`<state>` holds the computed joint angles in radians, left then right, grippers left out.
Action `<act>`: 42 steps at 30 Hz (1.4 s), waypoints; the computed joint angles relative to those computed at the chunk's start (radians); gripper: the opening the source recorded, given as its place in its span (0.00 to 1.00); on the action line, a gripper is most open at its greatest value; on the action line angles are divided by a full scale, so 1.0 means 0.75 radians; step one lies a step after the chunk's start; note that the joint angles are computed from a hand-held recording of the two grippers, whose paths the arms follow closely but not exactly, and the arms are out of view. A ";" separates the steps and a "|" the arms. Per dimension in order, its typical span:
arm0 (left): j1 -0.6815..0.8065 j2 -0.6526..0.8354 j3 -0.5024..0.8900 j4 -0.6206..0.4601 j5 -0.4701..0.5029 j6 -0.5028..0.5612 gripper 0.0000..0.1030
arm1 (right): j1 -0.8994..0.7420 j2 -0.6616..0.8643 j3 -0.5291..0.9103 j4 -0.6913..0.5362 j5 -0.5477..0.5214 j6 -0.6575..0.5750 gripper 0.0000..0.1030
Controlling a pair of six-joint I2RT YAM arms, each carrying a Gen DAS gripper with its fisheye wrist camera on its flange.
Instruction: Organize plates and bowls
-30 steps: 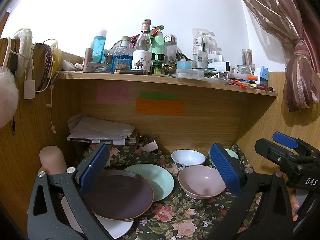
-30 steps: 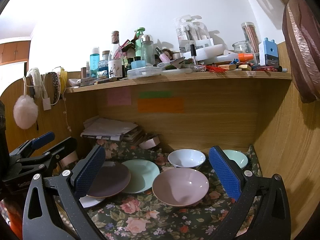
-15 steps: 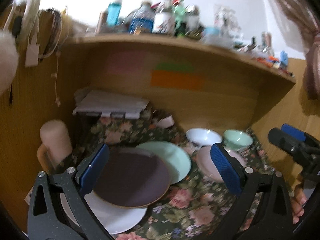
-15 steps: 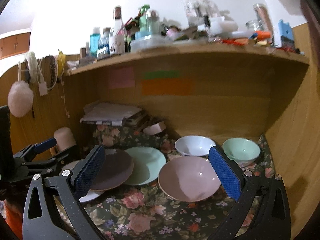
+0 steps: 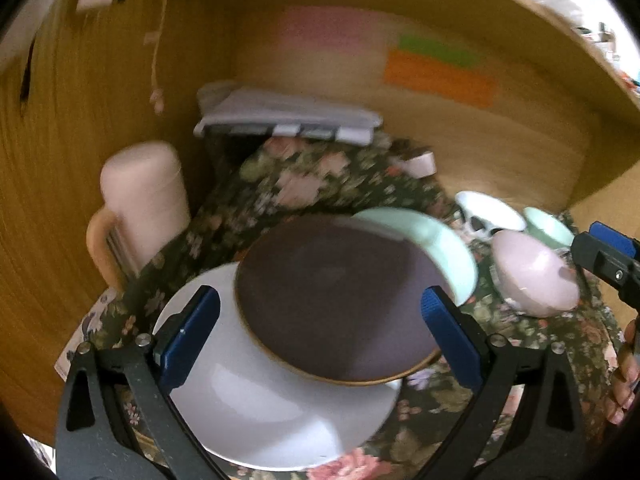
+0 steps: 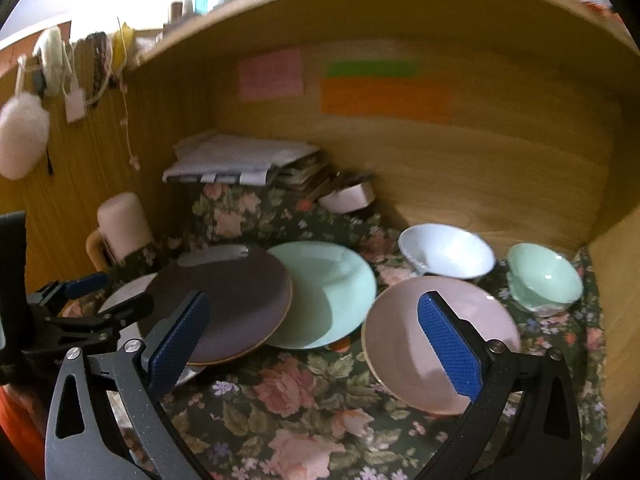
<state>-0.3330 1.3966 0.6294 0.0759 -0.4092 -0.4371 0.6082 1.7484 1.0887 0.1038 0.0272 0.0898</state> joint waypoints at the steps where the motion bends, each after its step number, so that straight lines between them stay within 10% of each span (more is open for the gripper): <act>1: 0.035 0.021 0.001 -0.001 0.030 -0.011 1.00 | 0.002 0.036 0.038 -0.022 -0.007 -0.002 1.00; 11: 0.277 0.176 0.054 -0.014 0.267 0.025 0.92 | -0.014 0.405 0.483 -0.285 -0.159 -0.028 0.99; 23: 0.383 0.299 0.150 -0.048 0.420 0.117 0.60 | -0.021 0.797 1.047 -0.694 -0.245 -0.058 0.56; 42: 0.409 0.347 0.190 -0.043 0.532 0.111 0.38 | -0.011 1.021 1.380 -0.893 -0.334 -0.039 0.36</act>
